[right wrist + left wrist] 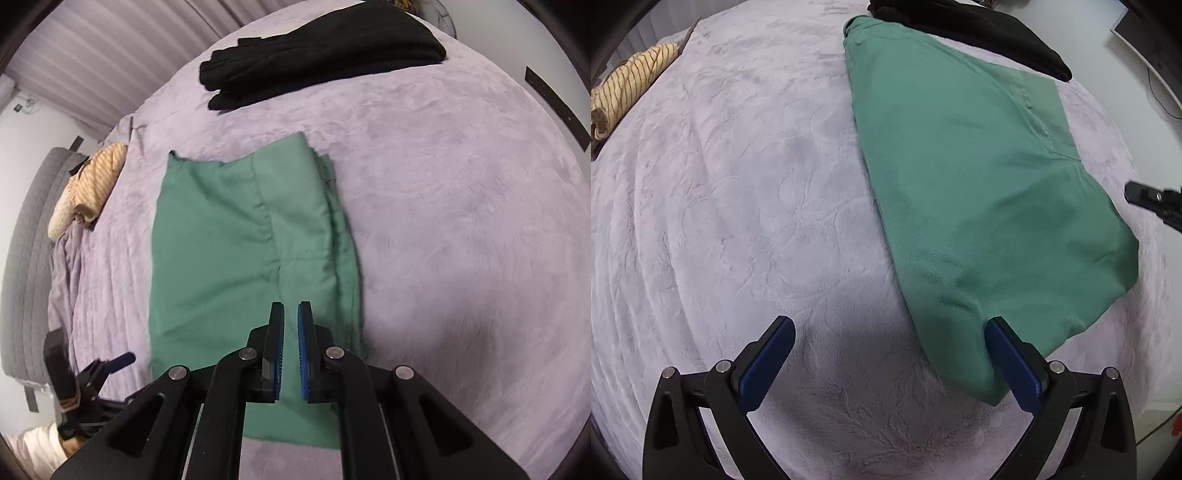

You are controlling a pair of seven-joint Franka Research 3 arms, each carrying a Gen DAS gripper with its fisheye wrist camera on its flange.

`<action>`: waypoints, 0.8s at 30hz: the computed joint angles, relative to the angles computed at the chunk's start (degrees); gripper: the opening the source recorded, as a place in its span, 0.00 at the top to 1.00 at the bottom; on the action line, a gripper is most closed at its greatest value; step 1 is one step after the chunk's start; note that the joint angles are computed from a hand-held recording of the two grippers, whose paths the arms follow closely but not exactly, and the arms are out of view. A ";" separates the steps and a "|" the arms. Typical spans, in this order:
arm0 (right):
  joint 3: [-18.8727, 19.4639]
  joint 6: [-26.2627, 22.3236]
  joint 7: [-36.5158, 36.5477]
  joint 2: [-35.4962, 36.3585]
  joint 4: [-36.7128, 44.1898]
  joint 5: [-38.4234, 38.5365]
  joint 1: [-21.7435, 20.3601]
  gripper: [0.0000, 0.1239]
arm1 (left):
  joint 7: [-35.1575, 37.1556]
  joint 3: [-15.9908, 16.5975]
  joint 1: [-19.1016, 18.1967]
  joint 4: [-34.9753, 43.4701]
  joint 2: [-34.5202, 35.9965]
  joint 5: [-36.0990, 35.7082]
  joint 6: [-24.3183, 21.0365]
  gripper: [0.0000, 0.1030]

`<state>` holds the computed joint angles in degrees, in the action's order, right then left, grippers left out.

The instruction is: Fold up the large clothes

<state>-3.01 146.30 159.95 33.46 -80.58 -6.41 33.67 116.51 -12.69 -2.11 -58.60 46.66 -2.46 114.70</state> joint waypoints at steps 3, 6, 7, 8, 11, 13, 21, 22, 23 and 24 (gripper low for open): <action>1.39 -5.70 -0.46 2.21 2.06 1.34 0.61 0.94 | -1.08 0.03 0.25 -0.04 0.49 -0.48 -0.56 0.00; 3.08 -0.57 0.88 2.20 -4.24 5.39 -0.62 1.00 | -0.29 0.11 0.13 -2.35 -1.03 0.24 0.69 0.00; 3.17 3.00 1.56 1.57 -7.01 6.50 -0.68 1.00 | -0.39 0.30 -0.12 -3.11 -1.61 0.71 1.18 0.00; 2.91 5.71 2.20 0.80 -9.11 7.06 -0.40 1.00 | -0.68 0.49 -0.42 -3.34 -1.90 1.16 1.37 0.00; 3.38 4.03 1.05 -0.68 -9.80 8.48 -0.47 1.00 | -2.26 0.99 -1.30 -1.73 -1.42 2.17 0.18 0.00; 3.76 1.98 0.85 -2.11 -10.24 9.39 -0.60 0.97 | -3.26 1.27 -1.57 -1.64 -1.68 2.75 0.06 0.00; 3.09 2.48 4.73 -6.93 -13.41 7.12 0.46 0.96 | -3.56 1.81 -1.35 -2.88 -3.37 4.63 0.54 0.00; 3.37 2.28 4.53 -6.82 -13.00 7.15 0.21 0.96 | -3.66 1.90 -1.46 -3.10 -3.54 4.95 0.81 0.00; 3.57 1.87 4.27 -6.40 -12.18 7.23 -0.07 0.95 | -3.77 2.04 -1.65 -2.54 -3.39 5.34 0.71 0.00; 3.74 1.74 4.14 -6.05 -11.60 7.32 -0.20 0.91 | -3.90 2.14 -1.75 -2.79 -3.60 5.67 1.19 0.00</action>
<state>0.73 148.04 164.09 27.41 -92.18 0.91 33.47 112.61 -10.56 -3.86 -61.38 43.06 3.21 115.89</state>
